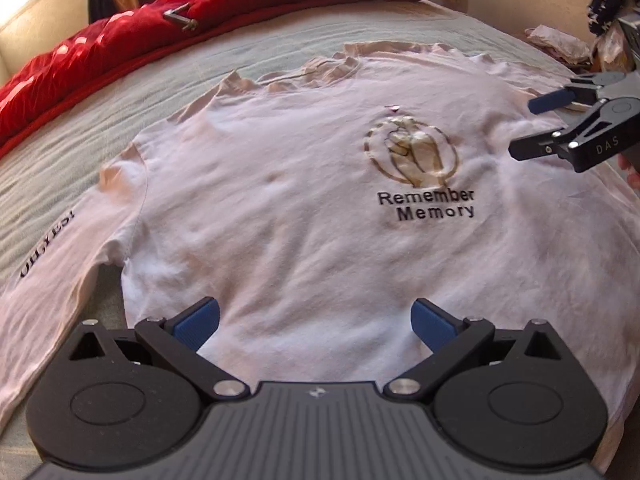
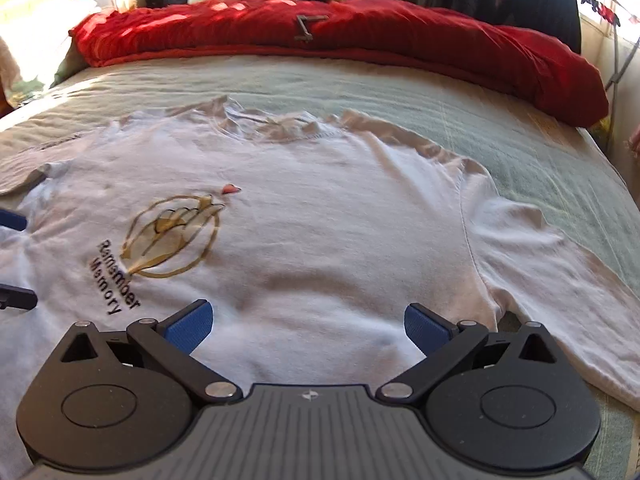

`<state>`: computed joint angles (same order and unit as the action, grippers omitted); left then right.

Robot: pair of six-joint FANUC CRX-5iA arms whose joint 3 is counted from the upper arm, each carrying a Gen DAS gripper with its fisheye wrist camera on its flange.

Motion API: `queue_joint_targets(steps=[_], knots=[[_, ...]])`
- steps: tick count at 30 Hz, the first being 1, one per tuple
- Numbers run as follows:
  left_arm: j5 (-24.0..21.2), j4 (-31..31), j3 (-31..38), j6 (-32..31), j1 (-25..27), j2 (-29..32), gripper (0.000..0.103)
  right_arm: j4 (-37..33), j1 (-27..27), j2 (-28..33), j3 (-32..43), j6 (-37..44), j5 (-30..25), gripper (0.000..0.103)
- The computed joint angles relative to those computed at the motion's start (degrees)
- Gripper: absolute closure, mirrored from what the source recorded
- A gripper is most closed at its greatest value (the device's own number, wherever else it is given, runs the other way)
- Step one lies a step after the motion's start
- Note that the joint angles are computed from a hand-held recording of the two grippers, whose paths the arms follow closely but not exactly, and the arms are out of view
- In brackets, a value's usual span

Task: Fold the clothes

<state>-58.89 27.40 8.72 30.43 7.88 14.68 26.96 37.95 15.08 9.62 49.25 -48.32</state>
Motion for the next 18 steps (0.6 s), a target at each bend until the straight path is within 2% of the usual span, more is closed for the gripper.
queue_joint_targets(steps=[3, 5, 6, 9, 11, 15, 18], knots=[[-2.40, 4.11, -3.53, -8.27, 0.04, -2.42, 0.002, -6.61, 1.09, -1.97, -0.12, 10.93, 0.50, 0.000], [-4.58, 4.82, -5.64, -11.47, 0.24, -3.95, 0.002, -11.91, 1.65, -2.10, 1.08, 17.50, -2.51, 0.000], [-5.88, 3.97, -6.19, -11.57, 0.48, -4.50, 0.002, -13.28, 1.94, -2.44, 0.89, 19.30, -3.69, 0.000], [-8.43, 2.11, -8.89, -12.78, 2.33, -7.27, 0.002, -13.24, 3.08, -6.54, -4.42, 21.25, -2.53, 0.000], [-10.09, 0.66, -10.38, -13.67, 3.97, -9.21, 0.001, -13.98, 3.70, -8.62, -5.80, 23.30, -4.84, 0.000], [-14.81, -3.81, -9.82, -14.96, 6.52, -11.20, 0.001, -17.78, 3.81, -10.98, -5.69, 27.20, -11.39, 0.000], [-17.98, -4.30, -7.87, -15.98, 7.31, -11.25, 0.002, -20.81, 3.62, -10.76, -2.84, 33.44, -13.79, 0.000]])
